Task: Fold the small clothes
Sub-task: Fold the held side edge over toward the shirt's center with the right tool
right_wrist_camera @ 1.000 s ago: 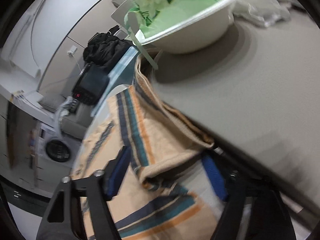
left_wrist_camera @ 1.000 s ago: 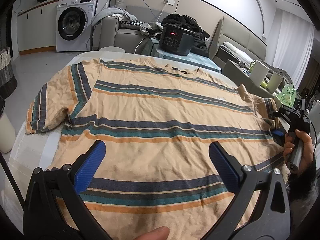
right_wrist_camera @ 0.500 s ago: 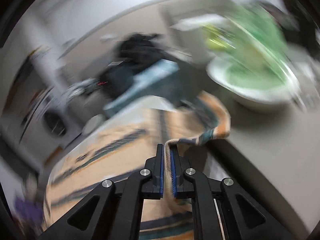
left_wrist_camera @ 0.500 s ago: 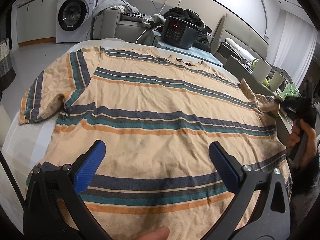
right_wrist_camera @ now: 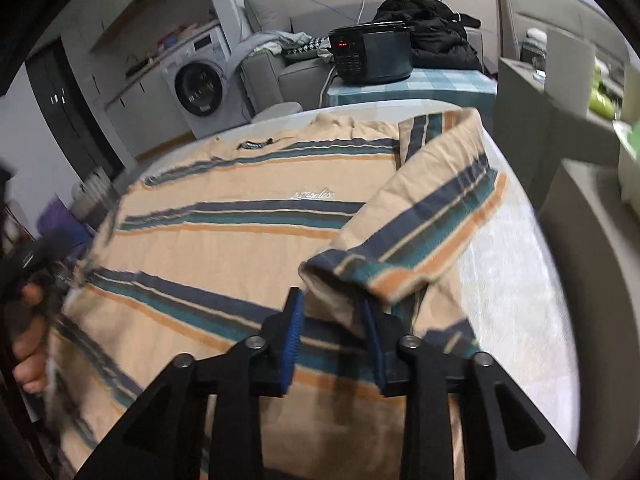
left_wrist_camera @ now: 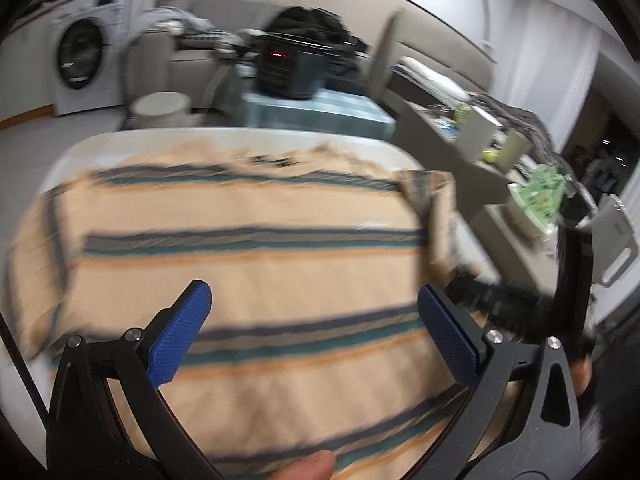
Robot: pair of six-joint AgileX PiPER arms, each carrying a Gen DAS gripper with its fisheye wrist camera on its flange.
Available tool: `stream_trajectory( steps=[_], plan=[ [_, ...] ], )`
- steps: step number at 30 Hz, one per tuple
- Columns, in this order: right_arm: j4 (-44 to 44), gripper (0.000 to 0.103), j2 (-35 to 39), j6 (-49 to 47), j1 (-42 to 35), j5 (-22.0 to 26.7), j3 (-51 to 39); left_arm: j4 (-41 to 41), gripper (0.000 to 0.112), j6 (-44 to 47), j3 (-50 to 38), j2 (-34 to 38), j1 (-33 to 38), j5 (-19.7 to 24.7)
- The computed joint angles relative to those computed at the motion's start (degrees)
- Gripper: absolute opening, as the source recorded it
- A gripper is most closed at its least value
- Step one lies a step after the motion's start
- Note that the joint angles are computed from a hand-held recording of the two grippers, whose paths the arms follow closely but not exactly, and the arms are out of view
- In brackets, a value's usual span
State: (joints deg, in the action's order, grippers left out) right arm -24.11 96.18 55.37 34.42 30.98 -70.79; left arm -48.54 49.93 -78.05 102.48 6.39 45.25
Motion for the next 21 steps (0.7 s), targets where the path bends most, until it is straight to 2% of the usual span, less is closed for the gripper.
stream_trajectory(
  steps=[3,6,9,11,12,14,15,16,18,19,21],
  plan=[
    [-3.5,0.043,-3.2,6.7,0.7,-0.5,3.5,4.6,0.102,-8.4,-11.4,7.1,-7.0,2.7],
    [-9.0,0.045,-6.2,17.0,0.3,0.7,6.1,9.6,0.101,-15.1,-22.8,14.6,-14.2,5.7],
    [-8.8,0.045,-6.5,22.4,-2.1,1.0,6.1,14.0,0.086,-20.4,-34.5,23.0,-19.1,11.9],
    [-11.2,0.045,-7.4,25.4,-2.4,2.7,6.6,16.4,0.069,-20.9,-39.7,26.9,-21.8,14.9],
    [-11.4,0.045,-7.8,25.6,-2.6,3.2,6.7,18.0,0.063,-21.2,-40.8,28.0,-23.2,14.6],
    [-9.2,0.044,-8.2,23.3,-3.5,3.2,6.8,21.0,0.017,-22.1,-41.2,29.1,-25.0,13.5],
    [-8.5,0.044,-8.1,22.5,-3.7,3.3,6.8,20.5,0.011,-21.7,-40.4,29.0,-24.7,13.2],
    [-7.4,0.044,-8.2,21.3,-4.2,3.2,6.9,20.1,0.011,-21.9,-39.9,29.1,-24.2,12.6],
    [-5.3,0.044,-8.4,19.2,-5.2,1.8,7.3,22.7,0.011,-23.7,-36.3,27.5,-23.5,8.5],
    [-3.0,0.044,-8.0,17.0,-6.1,0.6,7.0,23.7,0.011,-24.3,-35.8,27.5,-23.2,7.9],
    [1.7,0.044,-6.6,13.2,-7.7,-2.6,6.4,22.3,0.011,-24.1,-36.1,28.0,-21.6,9.4]
  ],
)
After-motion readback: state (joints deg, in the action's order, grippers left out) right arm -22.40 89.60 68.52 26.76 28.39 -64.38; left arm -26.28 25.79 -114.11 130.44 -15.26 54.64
